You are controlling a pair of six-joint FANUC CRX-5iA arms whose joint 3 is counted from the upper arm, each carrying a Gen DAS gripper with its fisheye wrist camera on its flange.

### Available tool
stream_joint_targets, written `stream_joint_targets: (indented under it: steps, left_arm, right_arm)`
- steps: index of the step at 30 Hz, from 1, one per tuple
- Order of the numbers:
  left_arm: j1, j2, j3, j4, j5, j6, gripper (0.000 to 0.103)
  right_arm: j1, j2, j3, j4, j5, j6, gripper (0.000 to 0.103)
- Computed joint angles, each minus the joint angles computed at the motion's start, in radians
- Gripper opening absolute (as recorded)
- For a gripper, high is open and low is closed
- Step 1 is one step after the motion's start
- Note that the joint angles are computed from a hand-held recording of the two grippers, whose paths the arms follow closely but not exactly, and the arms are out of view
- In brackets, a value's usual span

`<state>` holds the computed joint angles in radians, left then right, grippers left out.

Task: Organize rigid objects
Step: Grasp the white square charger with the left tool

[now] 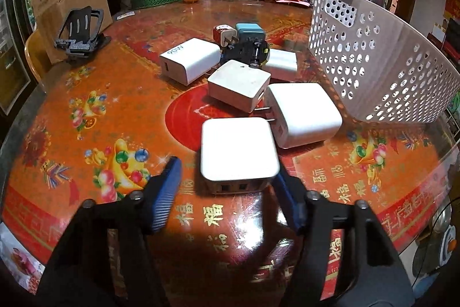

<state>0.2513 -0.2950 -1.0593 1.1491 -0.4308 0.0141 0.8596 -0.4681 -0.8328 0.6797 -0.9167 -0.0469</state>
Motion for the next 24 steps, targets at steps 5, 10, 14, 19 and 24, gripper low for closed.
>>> stream_joint_targets:
  steps: [5, 10, 14, 19, 24]
  left_arm:
    - [0.015, -0.006, -0.006, 0.013, -0.020, -0.020, 0.043]
    - [0.008, -0.013, -0.013, 0.057, 0.003, -0.063, 0.043]
    - [0.003, -0.023, -0.011, 0.072, 0.013, -0.096, 0.043]
    - [-0.007, -0.039, -0.008, 0.098, 0.024, -0.123, 0.043]
    - [-0.016, -0.071, 0.006, 0.090, 0.031, -0.127, 0.043]
  right_arm:
    - [-0.005, 0.010, 0.003, -0.005, 0.006, 0.003, 0.011]
    - [-0.006, 0.010, 0.003, -0.007, 0.009, 0.008, 0.011]
    - [-0.008, 0.009, 0.002, -0.007, 0.013, 0.012, 0.010]
    - [-0.011, 0.006, -0.002, -0.005, 0.026, 0.012, 0.010]
    - [-0.014, 0.003, -0.006, -0.003, 0.035, 0.019, 0.010]
